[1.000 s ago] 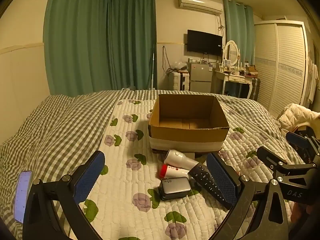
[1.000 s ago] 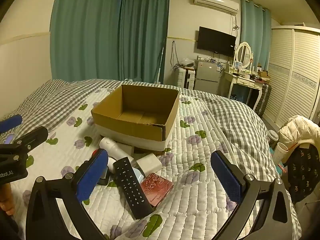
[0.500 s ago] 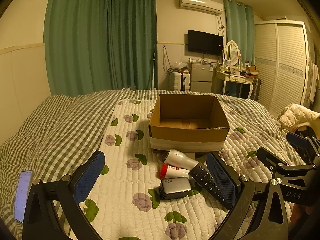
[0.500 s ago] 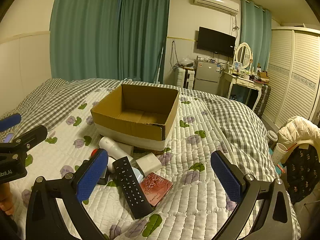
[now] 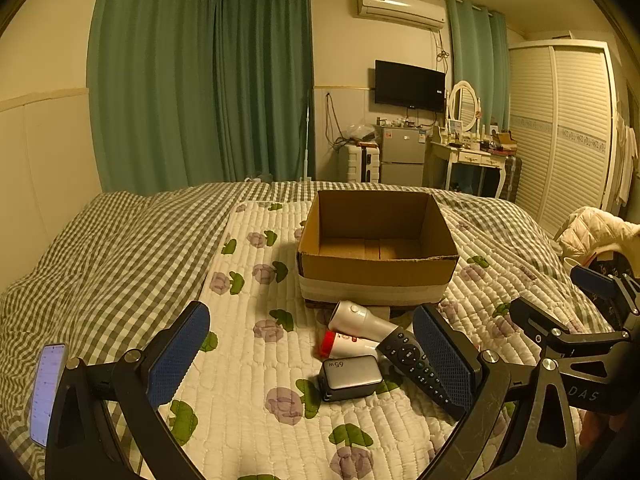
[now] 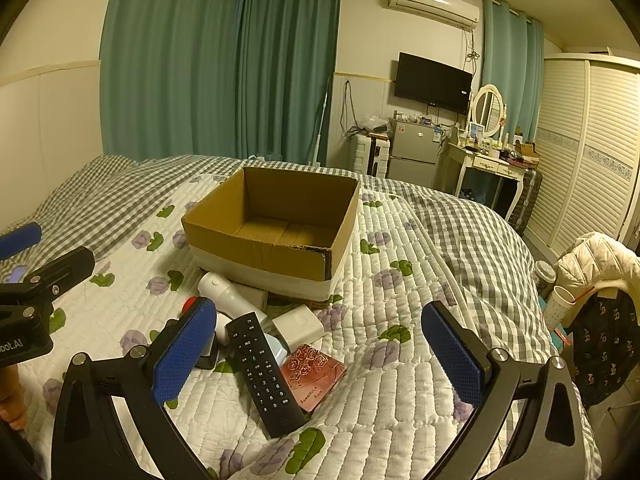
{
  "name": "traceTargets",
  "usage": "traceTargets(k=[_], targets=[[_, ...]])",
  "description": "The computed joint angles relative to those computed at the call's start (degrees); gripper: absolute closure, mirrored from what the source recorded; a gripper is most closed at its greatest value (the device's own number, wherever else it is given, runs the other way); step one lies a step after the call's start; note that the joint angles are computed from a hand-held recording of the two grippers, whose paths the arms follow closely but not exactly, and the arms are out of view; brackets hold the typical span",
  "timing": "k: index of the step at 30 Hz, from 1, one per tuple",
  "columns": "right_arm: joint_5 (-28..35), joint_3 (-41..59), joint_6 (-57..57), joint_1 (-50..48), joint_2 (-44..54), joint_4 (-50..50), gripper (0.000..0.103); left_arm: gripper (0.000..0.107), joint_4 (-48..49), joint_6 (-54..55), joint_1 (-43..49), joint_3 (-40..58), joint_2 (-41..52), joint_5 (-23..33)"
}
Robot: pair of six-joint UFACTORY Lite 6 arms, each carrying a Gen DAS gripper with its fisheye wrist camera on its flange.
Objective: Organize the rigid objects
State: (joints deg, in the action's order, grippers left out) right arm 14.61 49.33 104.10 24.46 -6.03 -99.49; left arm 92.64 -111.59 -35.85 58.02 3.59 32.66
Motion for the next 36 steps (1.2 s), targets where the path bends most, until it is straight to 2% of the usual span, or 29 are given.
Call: traceTargets(k=[24, 25, 36], targets=[[0.5, 0.1, 0.0, 0.7, 0.5, -0.1, 0.0, 0.004, -1.1, 2.6, 2.5, 1.1, 0.0, -1.9], [0.5, 0.1, 0.0, 0.7, 0.5, -0.1, 0.0, 0.004, -1.3, 1.7, 0.4, 0.6, 0.1, -0.1], [0.2, 0.6, -2.5, 1.0, 0.6, 2.4, 0.0, 0.004, -1.2, 2.0, 0.8, 0.4, -0.6, -0.5]])
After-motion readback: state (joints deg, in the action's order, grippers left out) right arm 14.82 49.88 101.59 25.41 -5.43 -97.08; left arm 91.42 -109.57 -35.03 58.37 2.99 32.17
